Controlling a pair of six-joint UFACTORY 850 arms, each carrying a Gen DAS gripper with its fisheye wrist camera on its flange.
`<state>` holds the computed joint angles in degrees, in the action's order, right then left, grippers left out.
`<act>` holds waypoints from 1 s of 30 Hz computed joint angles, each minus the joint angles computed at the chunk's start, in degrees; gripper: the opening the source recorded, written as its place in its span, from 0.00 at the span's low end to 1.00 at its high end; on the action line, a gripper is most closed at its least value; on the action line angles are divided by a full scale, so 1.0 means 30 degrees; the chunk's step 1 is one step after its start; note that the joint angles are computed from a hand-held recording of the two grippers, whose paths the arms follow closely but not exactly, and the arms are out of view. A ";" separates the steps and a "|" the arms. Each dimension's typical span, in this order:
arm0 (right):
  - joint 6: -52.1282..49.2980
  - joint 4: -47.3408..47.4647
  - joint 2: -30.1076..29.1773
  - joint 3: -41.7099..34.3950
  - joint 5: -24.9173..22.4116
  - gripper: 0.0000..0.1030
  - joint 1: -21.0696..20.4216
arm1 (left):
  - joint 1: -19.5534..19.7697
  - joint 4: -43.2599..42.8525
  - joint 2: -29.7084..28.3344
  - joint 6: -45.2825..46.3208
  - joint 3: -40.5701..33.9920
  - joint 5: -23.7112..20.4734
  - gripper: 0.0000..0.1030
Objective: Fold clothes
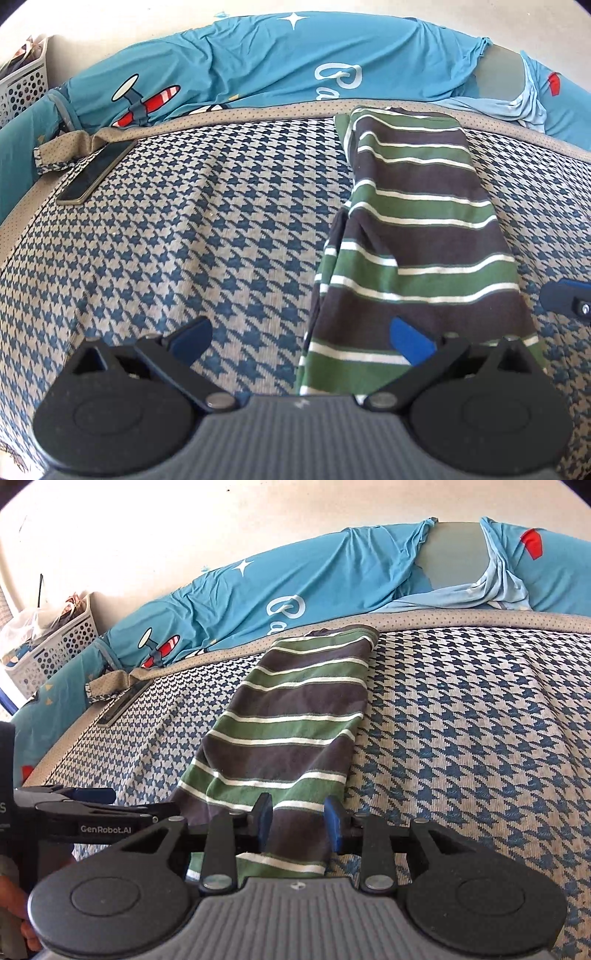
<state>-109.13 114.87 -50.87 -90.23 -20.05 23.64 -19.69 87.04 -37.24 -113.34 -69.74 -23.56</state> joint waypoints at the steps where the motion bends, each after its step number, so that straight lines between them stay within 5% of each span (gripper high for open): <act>1: 0.0434 -0.0340 -0.0193 -0.0337 0.0048 0.29 -0.0036 | 0.0042 -0.0045 -0.0133 0.0370 -0.0230 0.0027 1.00; 9: 0.4006 -0.2752 -0.2013 -0.3433 -0.0102 0.33 -0.0404 | 0.0636 -0.0594 -0.1229 0.2917 -0.2174 0.0566 1.00; 16: 0.7964 -0.5418 -0.4204 -0.7003 0.0087 0.34 -0.0584 | 0.1450 -0.5269 -0.2037 0.5959 -0.3401 0.1713 1.00; 30: 1.6783 -1.2045 -0.9237 -1.5505 -0.0618 0.35 -0.0842 | 0.1706 -1.0127 -0.3174 0.9516 -0.4733 0.0732 1.00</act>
